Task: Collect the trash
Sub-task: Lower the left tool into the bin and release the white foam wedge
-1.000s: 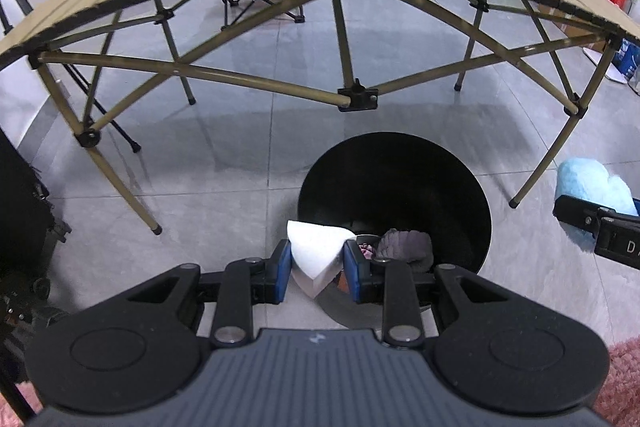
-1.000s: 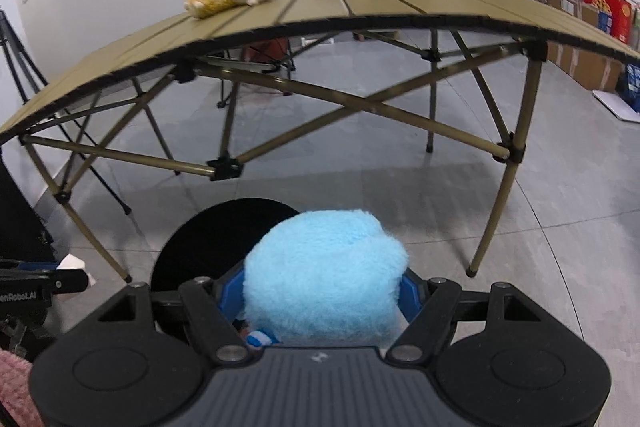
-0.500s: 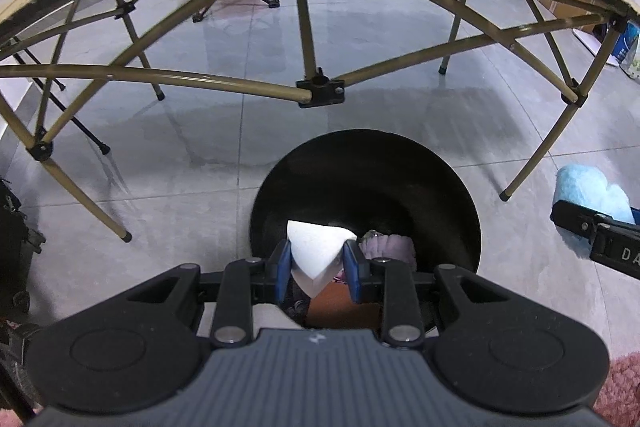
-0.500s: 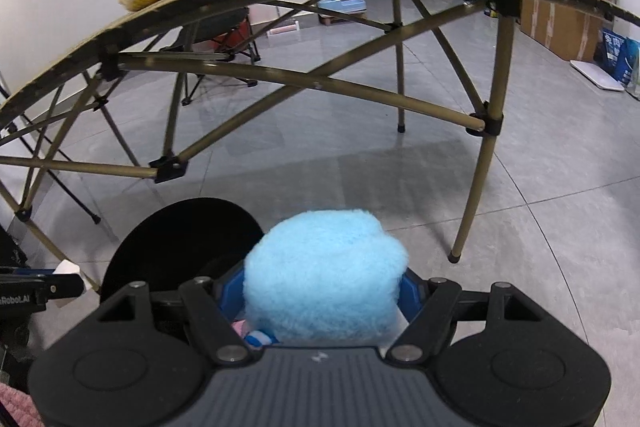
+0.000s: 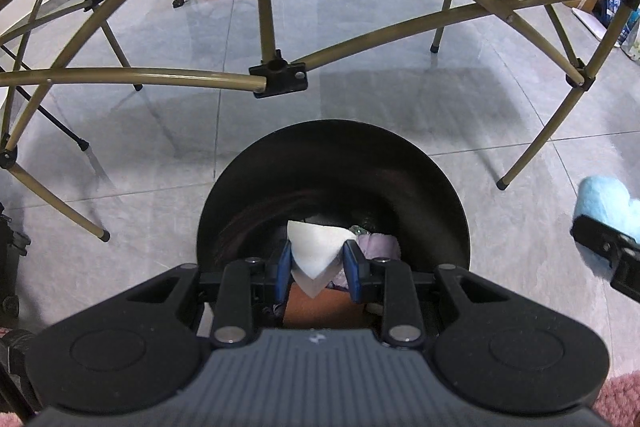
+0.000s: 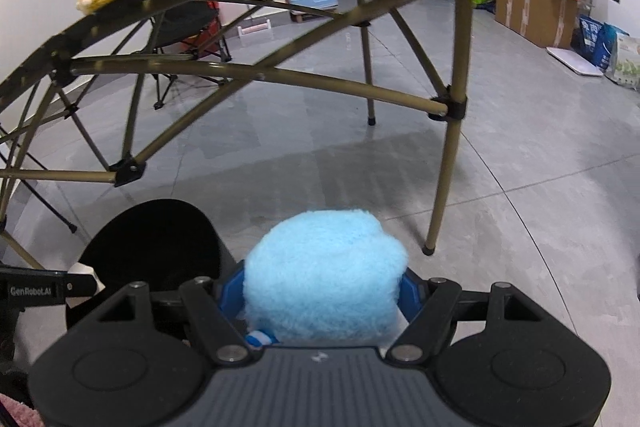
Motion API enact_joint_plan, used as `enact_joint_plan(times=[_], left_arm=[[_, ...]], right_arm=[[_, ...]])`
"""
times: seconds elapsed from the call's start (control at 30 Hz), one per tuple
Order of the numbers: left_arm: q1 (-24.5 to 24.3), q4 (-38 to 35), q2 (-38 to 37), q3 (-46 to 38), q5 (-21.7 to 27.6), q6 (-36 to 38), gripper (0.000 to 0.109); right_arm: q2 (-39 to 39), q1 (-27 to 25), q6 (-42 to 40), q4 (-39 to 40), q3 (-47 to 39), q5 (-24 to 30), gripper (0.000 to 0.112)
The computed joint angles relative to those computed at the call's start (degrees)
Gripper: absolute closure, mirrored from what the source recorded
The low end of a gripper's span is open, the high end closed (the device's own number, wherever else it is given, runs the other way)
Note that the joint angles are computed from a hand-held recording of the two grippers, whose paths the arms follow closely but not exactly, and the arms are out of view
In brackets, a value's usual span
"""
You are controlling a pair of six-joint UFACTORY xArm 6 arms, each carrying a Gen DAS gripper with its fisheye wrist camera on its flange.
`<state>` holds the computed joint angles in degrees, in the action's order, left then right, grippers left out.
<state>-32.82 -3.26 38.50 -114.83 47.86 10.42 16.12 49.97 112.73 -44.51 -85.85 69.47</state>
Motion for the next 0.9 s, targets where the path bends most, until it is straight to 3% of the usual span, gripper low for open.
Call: enact_joint_plan(times=[0.4,0.43,0.5,0.57,0.63,0.9], left_arm=[[-1.73,3.66,5.7,-8.03,3.74,-3.75,0.077],[-1.76,3.79,5.94,-8.38,3.7,-4.09,0.073],[-1.67,4.07,5.76,-8.08,2.95,-4.86,0.054],[-1.61,5.38,4.83,-6.39,0.7,-6.04,0.011],[-1.46,6.57,3.29,-3.62,-2.85,-6.87,0.007],[-0.16,6.69,2.3,-2.9,-4.18,-7.42,0.006]], right_arm=[[-0.99,-0.44,1.84,-0.97,2.42,-2.04,0.04],[-1.03,-0.42,1.8,-1.27,2.33,-1.97,0.04],[-0.97,-0.43,1.53,-2.08,1.94,-1.82,0.04],[-0.66,-0.57,0.98,-2.93,1.22,-1.86,0.04],[-0.06,-0.73,0.18,-3.91,0.13,-2.0,0.04],[4.05,-1.0,-5.46,-6.29,-6.78,-1.2,0.04]])
